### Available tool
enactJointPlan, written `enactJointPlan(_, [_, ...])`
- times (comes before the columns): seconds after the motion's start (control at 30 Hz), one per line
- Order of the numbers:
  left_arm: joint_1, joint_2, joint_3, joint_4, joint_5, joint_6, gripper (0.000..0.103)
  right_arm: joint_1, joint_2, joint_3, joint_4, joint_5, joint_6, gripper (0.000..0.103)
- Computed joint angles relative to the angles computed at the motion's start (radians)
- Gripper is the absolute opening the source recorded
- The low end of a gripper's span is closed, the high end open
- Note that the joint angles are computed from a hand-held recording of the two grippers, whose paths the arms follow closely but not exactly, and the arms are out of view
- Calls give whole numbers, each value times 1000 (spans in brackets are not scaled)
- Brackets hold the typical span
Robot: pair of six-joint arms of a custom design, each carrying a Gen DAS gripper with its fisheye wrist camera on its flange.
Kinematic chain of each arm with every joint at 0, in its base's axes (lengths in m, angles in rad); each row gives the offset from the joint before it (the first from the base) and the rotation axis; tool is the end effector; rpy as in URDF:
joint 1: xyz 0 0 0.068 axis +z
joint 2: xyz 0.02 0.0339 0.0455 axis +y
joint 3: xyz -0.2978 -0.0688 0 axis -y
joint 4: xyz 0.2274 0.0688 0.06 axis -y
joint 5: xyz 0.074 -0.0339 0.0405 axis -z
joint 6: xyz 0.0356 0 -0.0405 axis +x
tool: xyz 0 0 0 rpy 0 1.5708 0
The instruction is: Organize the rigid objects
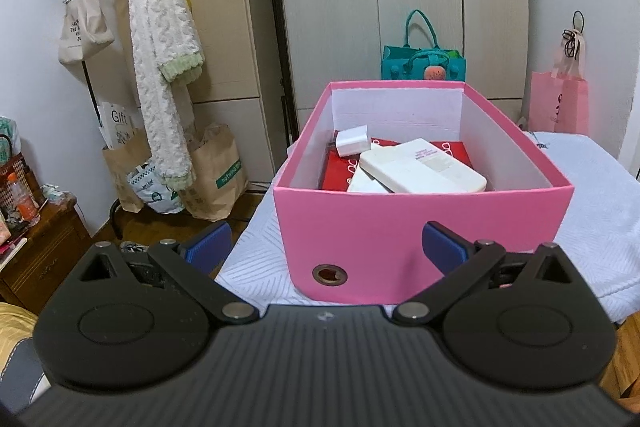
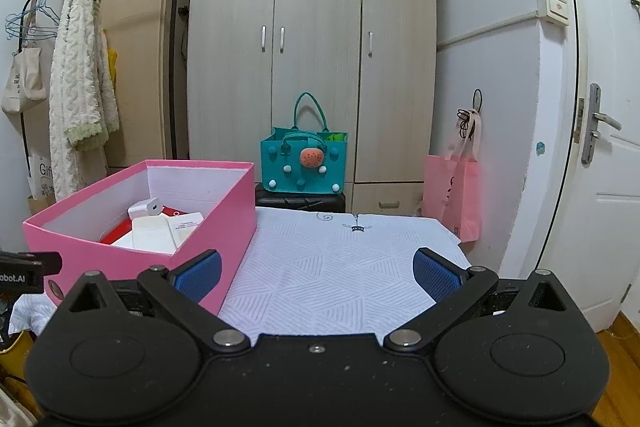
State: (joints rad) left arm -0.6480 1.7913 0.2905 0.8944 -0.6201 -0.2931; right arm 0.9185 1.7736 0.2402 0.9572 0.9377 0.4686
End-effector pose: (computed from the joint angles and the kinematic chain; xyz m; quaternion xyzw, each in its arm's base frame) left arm 0.2082 -0.1317 0.1228 0.0097 0.8555 0.0407 0.5162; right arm 0.1613 0.1639 0.1284 0.0352 0.8124 -0.0333 0.5811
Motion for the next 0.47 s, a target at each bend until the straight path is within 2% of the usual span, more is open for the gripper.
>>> enactJointPlan(0.47, [22, -10, 11, -25, 37, 8, 103, -12, 16, -16, 48, -30, 1, 103])
